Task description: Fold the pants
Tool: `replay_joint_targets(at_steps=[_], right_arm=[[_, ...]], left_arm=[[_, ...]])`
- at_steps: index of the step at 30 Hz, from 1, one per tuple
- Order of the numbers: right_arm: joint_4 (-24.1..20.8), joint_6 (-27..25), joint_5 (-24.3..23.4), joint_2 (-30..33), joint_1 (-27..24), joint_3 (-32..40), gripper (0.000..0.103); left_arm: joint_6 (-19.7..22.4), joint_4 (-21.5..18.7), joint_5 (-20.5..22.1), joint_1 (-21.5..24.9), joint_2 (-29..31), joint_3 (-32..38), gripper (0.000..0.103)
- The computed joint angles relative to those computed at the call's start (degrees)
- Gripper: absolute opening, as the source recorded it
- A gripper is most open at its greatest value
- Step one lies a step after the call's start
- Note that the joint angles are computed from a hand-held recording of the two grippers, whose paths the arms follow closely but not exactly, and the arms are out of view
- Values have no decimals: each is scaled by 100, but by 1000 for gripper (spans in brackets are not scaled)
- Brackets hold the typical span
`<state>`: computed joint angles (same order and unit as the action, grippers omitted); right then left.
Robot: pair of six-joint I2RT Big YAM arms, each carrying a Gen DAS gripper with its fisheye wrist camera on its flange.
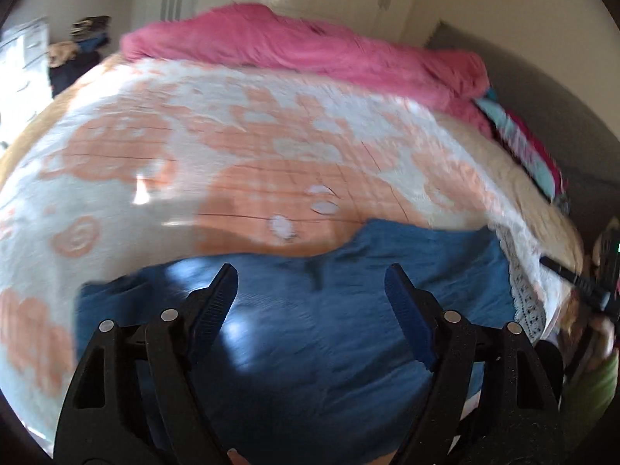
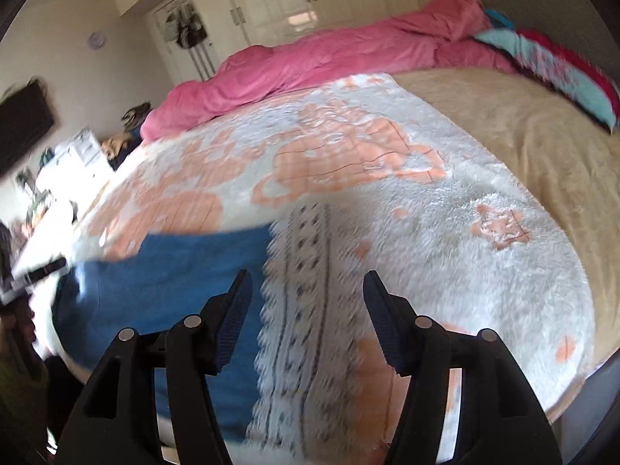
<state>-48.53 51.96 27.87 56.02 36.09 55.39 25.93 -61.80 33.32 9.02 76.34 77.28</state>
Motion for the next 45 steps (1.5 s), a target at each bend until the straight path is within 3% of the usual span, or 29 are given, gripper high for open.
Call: replay_joint_targets(at_steps=[2, 7, 10, 11, 16, 17, 19, 20, 21, 27, 30, 37, 41, 43, 44, 45], right_arm=[[314, -100, -544, 49, -530, -47, 58], [444, -551, -1265, 591, -1250, 201, 55], [619, -608, -1676, 798, -1426, 209, 53], [642, -593, -1767, 885, -1440, 221, 48], [735, -853, -1820, 1033, -1343, 205, 42], [765, -872, -1856, 1007, -1349, 176, 35], [907, -956, -1961, 920, -1333, 88, 24], [964, -995, -1976, 895, -1306, 63, 22], [1002, -1024, -1910, 866, -1243, 36, 19], [1289, -1162, -1668, 501, -1193, -57, 18], [1190, -1574, -1534, 620, -1270, 238, 18], [100, -2256, -1237, 1705, -1419, 1071, 22], [124, -2296, -971, 1869, -1363, 937, 29], [192, -2190, -919, 1794, -1373, 849, 41], [144, -2104, -719, 1780, -1326, 858, 55], [95, -2013, -492, 1731, -1268, 847, 58]], left_arm=[[44, -101, -180, -397, 230, 154, 71], [-205, 51, -646, -994, 729, 383, 71], [-371, -96, -521, -1027, 1056, 588, 71], [-421, -158, -477, -1037, 1147, 658, 71], [-559, -301, -237, -1104, 1497, 821, 67], [-600, -287, -208, -1118, 1521, 814, 61], [-563, -341, -86, -1149, 1538, 807, 37], [-519, -528, 150, -1149, 1604, 875, 14], [-530, -606, 253, -1159, 1621, 889, 5], [-756, -22, 344, -1160, 1276, 695, 2], [-937, 367, 193, -1248, 1200, 706, 2], [-1026, 994, -782, -1571, 1392, 497, 3], [-1088, 1147, -607, -1456, 1484, 401, 6], [-1158, 1145, -472, -1415, 1530, 421, 7], [-1176, 1145, -401, -1384, 1532, 427, 7], [-1209, 1178, -354, -1367, 1502, 397, 11]])
